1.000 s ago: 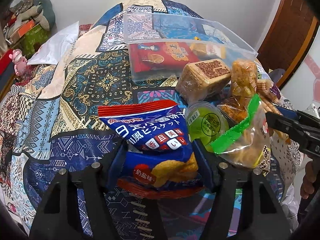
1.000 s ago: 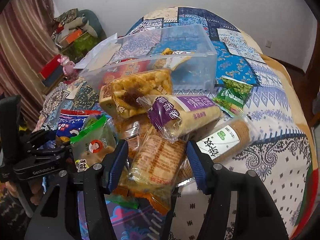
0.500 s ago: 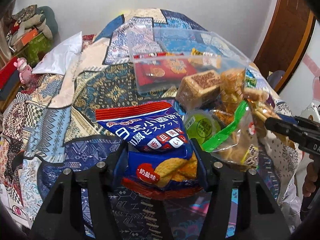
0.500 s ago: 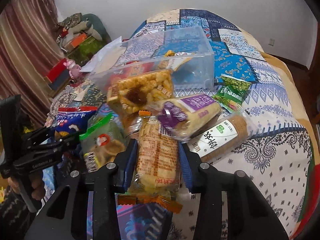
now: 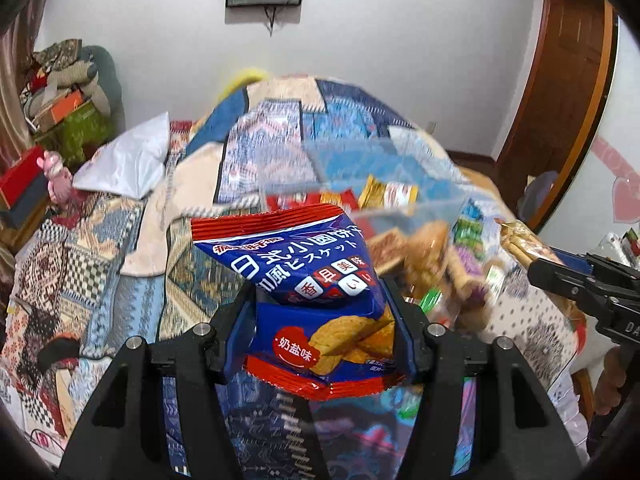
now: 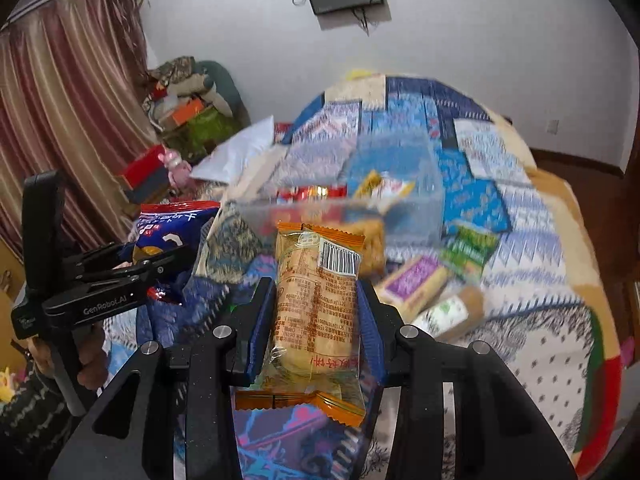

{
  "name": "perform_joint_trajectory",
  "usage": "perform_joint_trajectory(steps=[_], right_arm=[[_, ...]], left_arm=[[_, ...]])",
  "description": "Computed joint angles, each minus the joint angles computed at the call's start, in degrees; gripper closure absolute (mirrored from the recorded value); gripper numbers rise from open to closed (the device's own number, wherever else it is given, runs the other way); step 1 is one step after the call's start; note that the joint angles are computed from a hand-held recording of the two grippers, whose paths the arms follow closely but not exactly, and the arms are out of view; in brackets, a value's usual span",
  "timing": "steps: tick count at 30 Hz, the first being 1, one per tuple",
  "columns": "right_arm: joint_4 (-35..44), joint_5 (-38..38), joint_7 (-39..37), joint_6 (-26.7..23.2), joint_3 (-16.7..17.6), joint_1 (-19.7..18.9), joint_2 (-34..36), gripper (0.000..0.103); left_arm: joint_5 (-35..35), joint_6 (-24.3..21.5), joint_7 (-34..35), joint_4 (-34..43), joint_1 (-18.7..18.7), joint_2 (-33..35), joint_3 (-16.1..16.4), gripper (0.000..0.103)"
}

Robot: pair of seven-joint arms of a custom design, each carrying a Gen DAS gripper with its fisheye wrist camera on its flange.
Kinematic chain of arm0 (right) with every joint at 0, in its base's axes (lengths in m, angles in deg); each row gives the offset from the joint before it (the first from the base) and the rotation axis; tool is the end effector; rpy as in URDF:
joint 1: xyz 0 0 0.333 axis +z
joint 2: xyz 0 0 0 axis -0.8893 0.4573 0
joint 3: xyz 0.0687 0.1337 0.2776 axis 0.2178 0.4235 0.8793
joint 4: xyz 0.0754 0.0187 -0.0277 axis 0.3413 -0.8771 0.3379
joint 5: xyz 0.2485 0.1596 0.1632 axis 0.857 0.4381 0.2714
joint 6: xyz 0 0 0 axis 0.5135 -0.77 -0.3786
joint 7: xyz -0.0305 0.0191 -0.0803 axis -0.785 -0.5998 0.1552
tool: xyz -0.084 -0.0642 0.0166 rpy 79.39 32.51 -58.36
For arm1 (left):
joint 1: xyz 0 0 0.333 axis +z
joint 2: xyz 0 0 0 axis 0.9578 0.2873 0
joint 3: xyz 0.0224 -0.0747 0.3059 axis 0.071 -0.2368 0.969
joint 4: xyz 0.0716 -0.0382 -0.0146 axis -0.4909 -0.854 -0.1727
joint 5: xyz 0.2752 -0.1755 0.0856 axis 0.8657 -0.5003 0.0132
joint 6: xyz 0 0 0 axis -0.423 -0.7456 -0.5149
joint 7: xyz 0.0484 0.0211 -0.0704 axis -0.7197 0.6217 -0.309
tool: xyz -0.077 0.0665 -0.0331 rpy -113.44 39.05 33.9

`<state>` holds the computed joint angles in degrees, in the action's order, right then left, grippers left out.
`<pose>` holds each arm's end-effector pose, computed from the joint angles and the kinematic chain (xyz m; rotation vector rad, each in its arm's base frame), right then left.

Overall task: Organize snacks
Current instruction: 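Place the blue bag into the box with the left gripper while the right places the cracker pack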

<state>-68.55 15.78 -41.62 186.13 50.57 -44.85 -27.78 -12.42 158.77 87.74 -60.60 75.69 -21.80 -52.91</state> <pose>0.5036 0.1748 0.4975 -1.9229 1.2171 -0.2038 0.4723 -0.0669 0.4888 -1.8094 1.7227 -0.8469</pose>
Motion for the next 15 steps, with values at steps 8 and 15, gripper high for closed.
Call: perform_joint_trajectory(steps=[8, 15], right_arm=[[7.16, -1.85, 1.67, 1.94, 0.8, -1.08, 4.48, 0.066], [14.83, -6.4, 5.81, 2.51, 2.62, -2.92, 10.31, 0.066]], left_arm=[[-0.97, 0.13, 2.13, 7.66, -1.02, 3.9, 0.94, 0.044], [-4.11, -1.18, 6.15, 14.69, -1.94, 9.76, 1.8, 0.044]])
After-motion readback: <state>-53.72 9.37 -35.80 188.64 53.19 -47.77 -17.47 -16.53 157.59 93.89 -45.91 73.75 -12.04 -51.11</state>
